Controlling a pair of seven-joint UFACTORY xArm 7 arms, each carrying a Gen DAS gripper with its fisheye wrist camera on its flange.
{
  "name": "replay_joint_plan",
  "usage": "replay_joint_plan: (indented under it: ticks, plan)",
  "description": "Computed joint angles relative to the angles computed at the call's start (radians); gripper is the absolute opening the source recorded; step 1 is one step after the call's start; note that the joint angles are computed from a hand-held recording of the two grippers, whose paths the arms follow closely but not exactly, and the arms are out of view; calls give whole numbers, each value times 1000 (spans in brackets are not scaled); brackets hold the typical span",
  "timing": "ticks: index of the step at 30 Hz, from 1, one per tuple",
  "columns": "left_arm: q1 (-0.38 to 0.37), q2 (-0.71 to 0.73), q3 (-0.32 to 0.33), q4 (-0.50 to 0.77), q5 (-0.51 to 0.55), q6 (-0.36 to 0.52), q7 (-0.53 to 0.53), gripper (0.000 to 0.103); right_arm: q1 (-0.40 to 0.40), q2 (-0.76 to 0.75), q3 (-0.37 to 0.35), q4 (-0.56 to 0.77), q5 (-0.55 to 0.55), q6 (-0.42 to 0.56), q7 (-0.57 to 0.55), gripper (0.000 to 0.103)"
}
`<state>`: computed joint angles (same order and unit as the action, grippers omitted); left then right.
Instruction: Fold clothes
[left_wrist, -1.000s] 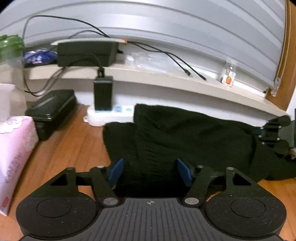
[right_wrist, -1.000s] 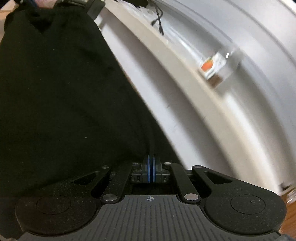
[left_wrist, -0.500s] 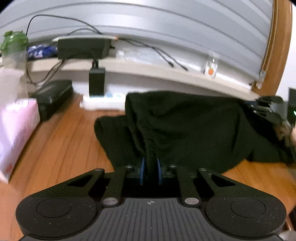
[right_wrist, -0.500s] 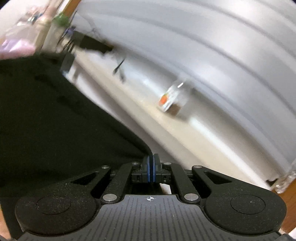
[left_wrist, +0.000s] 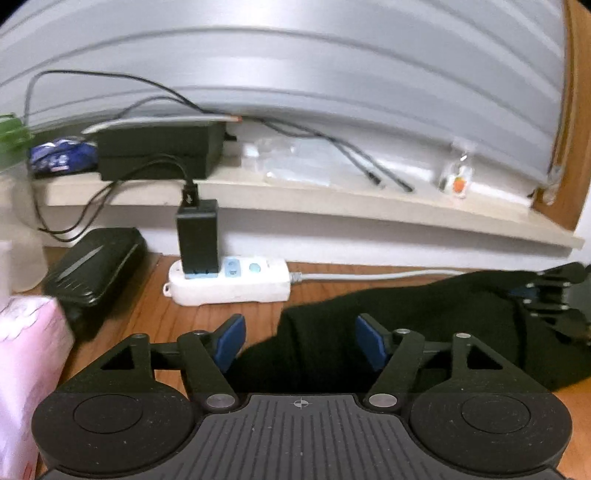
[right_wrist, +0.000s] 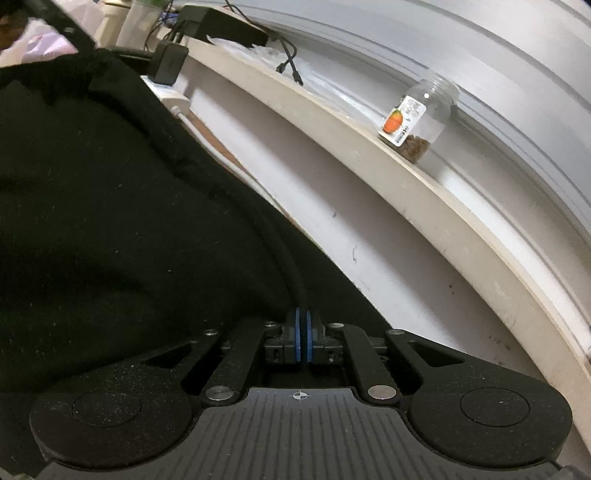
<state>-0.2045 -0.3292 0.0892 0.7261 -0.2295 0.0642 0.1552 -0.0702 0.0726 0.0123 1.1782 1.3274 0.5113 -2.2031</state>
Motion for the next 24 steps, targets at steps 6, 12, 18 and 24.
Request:
replay_joint_plan:
  ticks: [6, 12, 18, 24]
  plan:
    - [0, 32, -13, 27, -19, 50, 37, 28, -11, -26, -13, -9, 101, 30, -59, 5]
    - [1, -186, -31, -75, -13, 98, -21, 21, -20, -69, -41, 48, 109, 107, -29, 5]
    - [127, -253, -86, -83, 68, 211, -137, 17, 45, -15, 1, 135, 19, -3, -20, 5]
    - [235, -193, -141, -110, 180, 181, -267, 23, 65, 71, 71, 122, -68, -148, 24, 21]
